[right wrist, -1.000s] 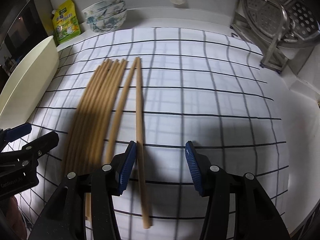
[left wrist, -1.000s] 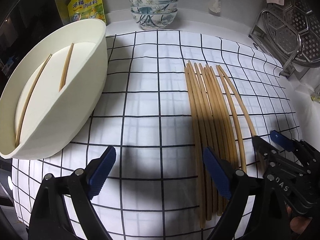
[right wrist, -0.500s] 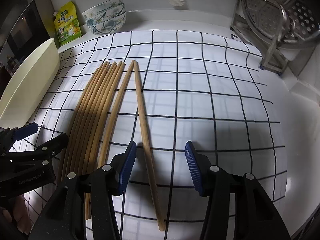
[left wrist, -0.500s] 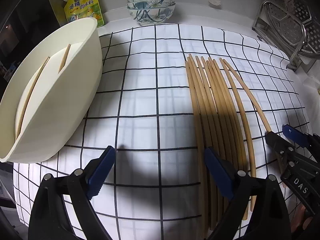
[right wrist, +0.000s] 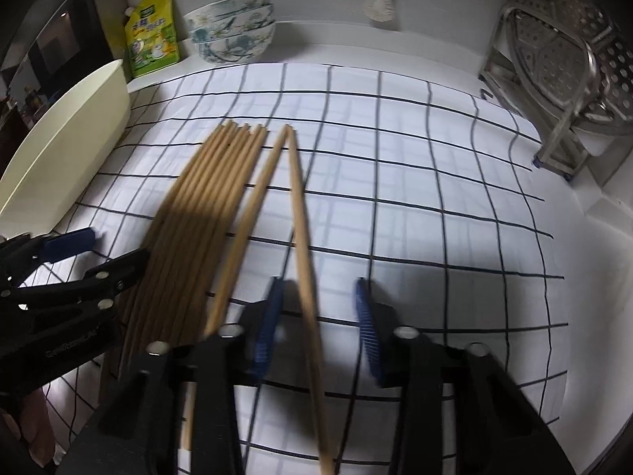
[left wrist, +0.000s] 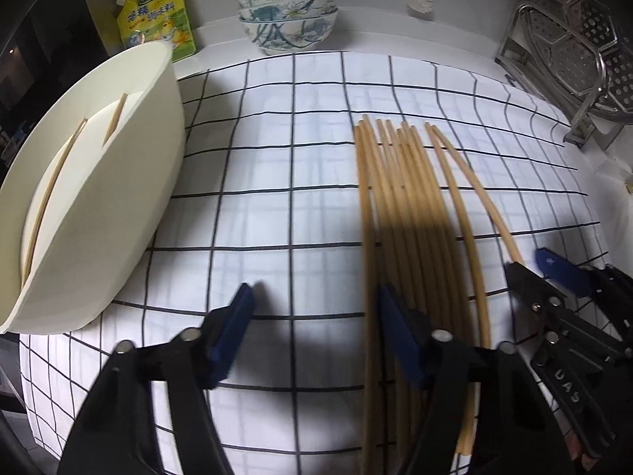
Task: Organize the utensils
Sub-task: 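Move both grippers back over the chopstick row, then close the left gripper on a chopstick while the right gripper grasps another, then carry both chopsticks into the white basin and open both grippers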
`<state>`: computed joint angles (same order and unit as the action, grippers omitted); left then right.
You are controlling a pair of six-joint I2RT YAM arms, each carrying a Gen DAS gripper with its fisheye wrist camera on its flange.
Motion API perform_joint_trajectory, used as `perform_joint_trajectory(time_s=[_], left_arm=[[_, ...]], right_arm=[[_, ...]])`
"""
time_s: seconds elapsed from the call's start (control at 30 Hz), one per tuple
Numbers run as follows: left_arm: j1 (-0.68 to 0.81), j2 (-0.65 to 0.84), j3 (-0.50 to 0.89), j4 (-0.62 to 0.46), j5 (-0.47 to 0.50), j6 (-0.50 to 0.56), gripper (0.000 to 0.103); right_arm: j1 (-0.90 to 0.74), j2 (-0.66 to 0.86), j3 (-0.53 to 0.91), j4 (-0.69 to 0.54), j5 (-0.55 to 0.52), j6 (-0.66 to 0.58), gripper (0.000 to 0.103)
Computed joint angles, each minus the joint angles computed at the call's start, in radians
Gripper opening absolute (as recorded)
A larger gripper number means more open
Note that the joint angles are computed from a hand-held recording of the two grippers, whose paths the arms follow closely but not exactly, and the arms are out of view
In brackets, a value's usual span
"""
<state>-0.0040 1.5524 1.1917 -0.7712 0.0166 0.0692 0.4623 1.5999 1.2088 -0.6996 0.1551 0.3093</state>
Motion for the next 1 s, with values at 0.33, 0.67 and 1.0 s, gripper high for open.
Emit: perform_joint_trajectory(time_s=[0.33,0.67,1.0], left_arm=[[0.013,0.036,0.082,-0.096,0.087,0.018,0.007],[0.111,-0.005,0.255,-0.245,0.193,0.081,0.007],[0.399,0.117,0.617,-0.383,0.264,0.2,0.007]], right_arm=[[-0.018,-0.018,-0.003,-0.004,-0.075,0.024,0.006],[0.0,-0.029,0.16,-0.114,-0.094,0.101,0.006],[0.156,0.279,0.708,-0.225,-0.09,0.129,0.006]])
